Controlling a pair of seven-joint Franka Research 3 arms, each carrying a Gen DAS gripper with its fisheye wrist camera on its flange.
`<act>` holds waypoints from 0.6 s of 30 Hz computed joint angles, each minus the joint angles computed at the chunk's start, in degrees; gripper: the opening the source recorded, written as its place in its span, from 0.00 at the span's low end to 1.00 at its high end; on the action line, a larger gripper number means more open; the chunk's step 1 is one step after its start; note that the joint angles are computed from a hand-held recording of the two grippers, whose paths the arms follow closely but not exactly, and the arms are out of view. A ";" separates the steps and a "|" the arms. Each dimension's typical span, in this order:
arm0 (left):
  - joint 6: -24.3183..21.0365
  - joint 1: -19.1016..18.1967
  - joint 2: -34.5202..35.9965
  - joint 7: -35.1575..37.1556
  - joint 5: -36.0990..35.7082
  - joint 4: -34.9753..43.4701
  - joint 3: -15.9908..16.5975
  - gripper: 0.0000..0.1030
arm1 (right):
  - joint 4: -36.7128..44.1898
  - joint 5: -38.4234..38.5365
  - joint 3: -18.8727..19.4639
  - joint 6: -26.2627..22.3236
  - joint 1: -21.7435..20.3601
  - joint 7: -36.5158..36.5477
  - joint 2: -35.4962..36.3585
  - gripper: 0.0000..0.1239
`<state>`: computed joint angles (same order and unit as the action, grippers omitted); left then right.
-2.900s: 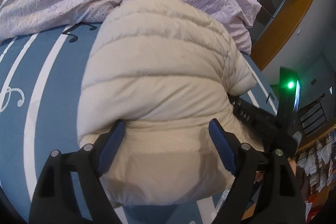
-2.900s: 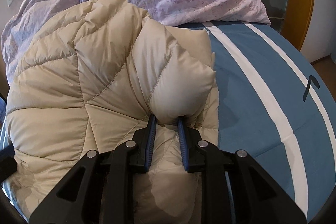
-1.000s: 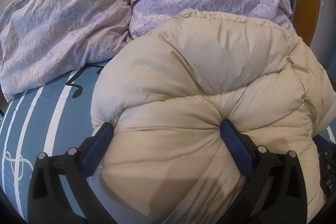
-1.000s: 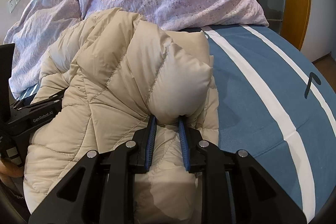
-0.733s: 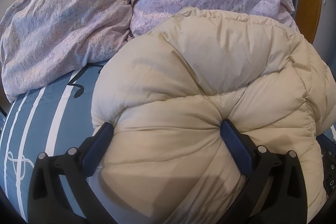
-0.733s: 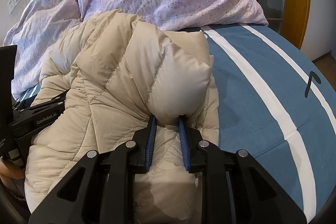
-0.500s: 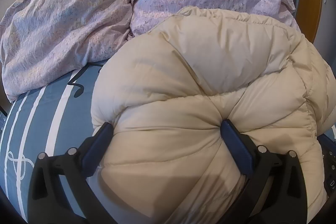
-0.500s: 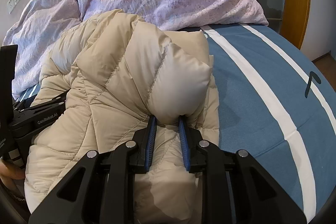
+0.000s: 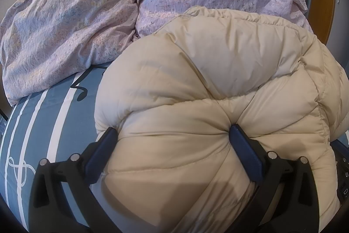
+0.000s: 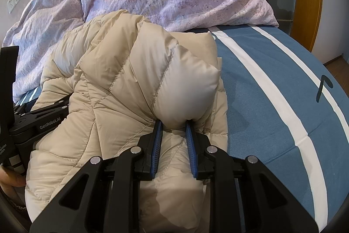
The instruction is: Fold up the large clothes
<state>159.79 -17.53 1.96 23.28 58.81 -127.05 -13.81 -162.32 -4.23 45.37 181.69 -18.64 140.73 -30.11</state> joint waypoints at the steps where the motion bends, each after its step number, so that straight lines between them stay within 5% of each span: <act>1: -0.05 -0.02 -0.02 -0.08 0.08 -0.01 0.00 0.98 | 0.03 -0.01 0.14 -0.11 -0.07 0.08 -0.07 0.19; 9: -1.22 -0.24 0.15 -0.39 0.50 0.33 -0.07 0.98 | 3.87 -6.18 6.21 -8.70 -4.95 3.73 -2.69 0.19; 18: -3.50 -0.72 0.22 -1.40 2.09 0.76 -0.34 0.98 | -0.52 -5.04 -4.13 -0.73 2.58 2.81 -2.24 0.19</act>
